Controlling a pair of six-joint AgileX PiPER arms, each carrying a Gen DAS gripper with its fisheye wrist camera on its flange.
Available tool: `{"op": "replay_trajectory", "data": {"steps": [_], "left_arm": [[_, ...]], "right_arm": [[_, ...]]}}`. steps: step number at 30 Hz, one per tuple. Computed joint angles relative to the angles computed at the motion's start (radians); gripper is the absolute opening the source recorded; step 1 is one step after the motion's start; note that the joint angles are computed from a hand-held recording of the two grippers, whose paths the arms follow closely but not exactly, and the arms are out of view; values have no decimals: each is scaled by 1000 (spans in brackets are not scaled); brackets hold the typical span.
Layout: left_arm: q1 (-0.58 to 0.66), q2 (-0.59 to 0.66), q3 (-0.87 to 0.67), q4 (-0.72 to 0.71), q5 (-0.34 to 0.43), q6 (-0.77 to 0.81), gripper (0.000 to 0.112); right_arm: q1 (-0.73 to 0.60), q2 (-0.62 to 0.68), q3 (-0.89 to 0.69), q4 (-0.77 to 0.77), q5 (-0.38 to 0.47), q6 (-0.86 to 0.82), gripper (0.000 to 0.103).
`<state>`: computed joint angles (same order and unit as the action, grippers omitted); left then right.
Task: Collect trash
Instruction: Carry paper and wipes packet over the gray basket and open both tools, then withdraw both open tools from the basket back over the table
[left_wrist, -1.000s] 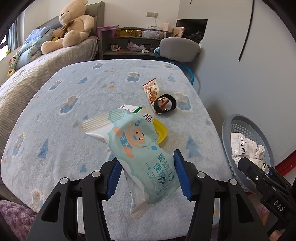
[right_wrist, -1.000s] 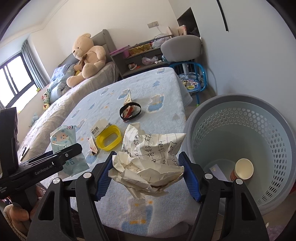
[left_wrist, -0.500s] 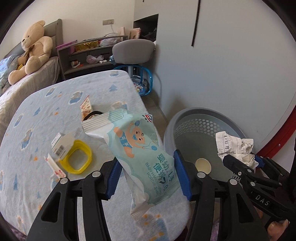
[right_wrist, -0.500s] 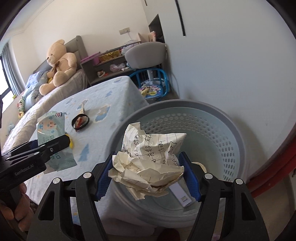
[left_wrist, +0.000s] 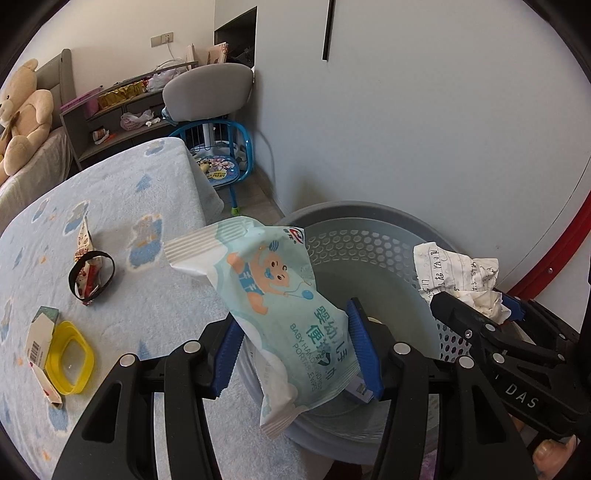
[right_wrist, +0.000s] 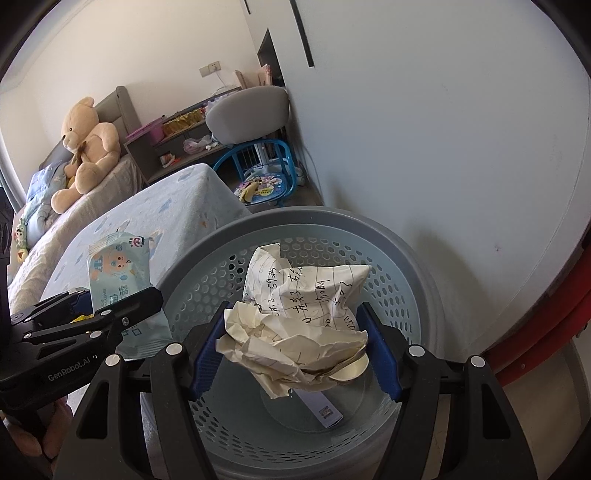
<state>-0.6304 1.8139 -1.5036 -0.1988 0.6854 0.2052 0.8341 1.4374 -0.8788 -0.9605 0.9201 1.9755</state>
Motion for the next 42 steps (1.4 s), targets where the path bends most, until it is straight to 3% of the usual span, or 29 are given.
{"op": "replay_trajectory", "data": {"steps": [6, 9, 11, 14, 42], "left_arm": [[-30, 41, -44, 3, 3, -8, 53], [-39, 44, -50, 7, -3, -17, 55], [-44, 38, -45, 12, -8, -24, 65], [-50, 26, -32, 30, -23, -42, 68], [-44, -53, 49, 123, -22, -168, 69]], "right_arm": [[-42, -48, 68, -2, -42, 41, 68], [-36, -50, 67, -1, -18, 43, 70], [-26, -53, 71, -10, -4, 52, 76], [-15, -69, 83, -25, 9, 77, 82], [-9, -93, 97, -33, -9, 90, 83]]}}
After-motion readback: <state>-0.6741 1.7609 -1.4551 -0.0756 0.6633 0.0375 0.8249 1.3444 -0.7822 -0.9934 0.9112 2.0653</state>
